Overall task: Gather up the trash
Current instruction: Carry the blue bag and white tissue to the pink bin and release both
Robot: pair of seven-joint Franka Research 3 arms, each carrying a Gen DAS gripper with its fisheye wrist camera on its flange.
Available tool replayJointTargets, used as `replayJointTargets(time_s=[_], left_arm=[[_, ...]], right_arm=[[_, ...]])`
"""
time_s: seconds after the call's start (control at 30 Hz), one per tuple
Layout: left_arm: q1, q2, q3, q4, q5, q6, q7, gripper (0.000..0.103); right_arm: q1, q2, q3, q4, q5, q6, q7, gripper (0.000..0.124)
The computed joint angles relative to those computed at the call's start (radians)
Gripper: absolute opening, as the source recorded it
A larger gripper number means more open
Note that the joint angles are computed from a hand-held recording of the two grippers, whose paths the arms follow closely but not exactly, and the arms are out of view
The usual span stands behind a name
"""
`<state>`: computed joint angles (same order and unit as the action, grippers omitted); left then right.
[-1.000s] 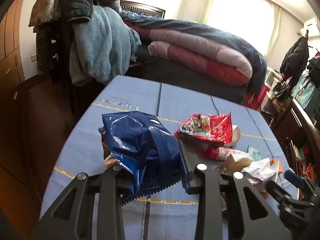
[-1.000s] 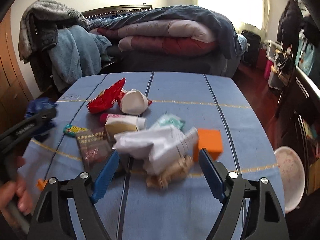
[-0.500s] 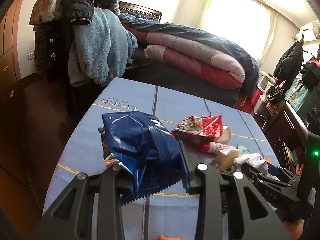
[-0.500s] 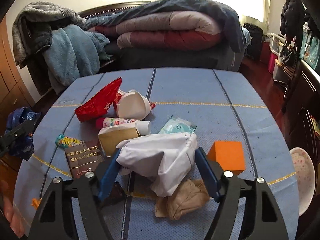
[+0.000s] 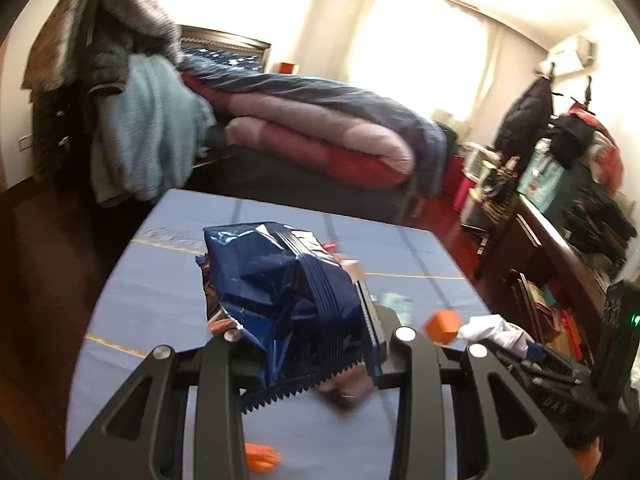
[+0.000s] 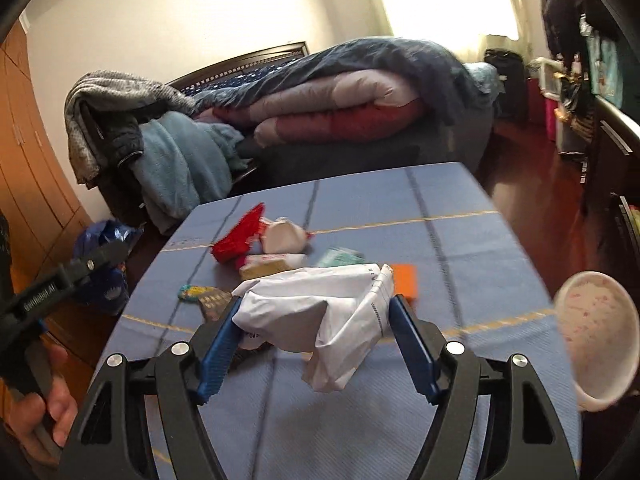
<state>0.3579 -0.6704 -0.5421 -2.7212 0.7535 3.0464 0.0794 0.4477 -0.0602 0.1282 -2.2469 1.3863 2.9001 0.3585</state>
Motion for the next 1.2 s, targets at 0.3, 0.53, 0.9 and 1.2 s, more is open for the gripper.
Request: replayJointTargets(time_s=[0.3,0.53,0.9,1.2], left_arm=[[0.029,0.193,-0.166,0.215,0.084,0.013,-0.035,0.036],[0.196,0.525,-0.436,0.509,0.398,-0.077,-0.172,0.036],[-0.135,1.167,-0.354,0.988,0.666,-0.327,0.024,0.036],[-0.372,1.496,-0.278,1.383,0.451,-0.401,0.451,0.037]], right_arm=[[-0.060,-0.113,-0.076,-0.113,0.086,0.010,-0.093,0.074],[-0.136,-0.094,-0.107,-0.115,0.188,0.112,-0.174,0.075],[-0.257,0.056,-0.131,-0.016,0.208,0.153,-0.181,0.075],[-0.315,0.227,-0.117,0.136,0.210,0.191,-0.225,0.075]])
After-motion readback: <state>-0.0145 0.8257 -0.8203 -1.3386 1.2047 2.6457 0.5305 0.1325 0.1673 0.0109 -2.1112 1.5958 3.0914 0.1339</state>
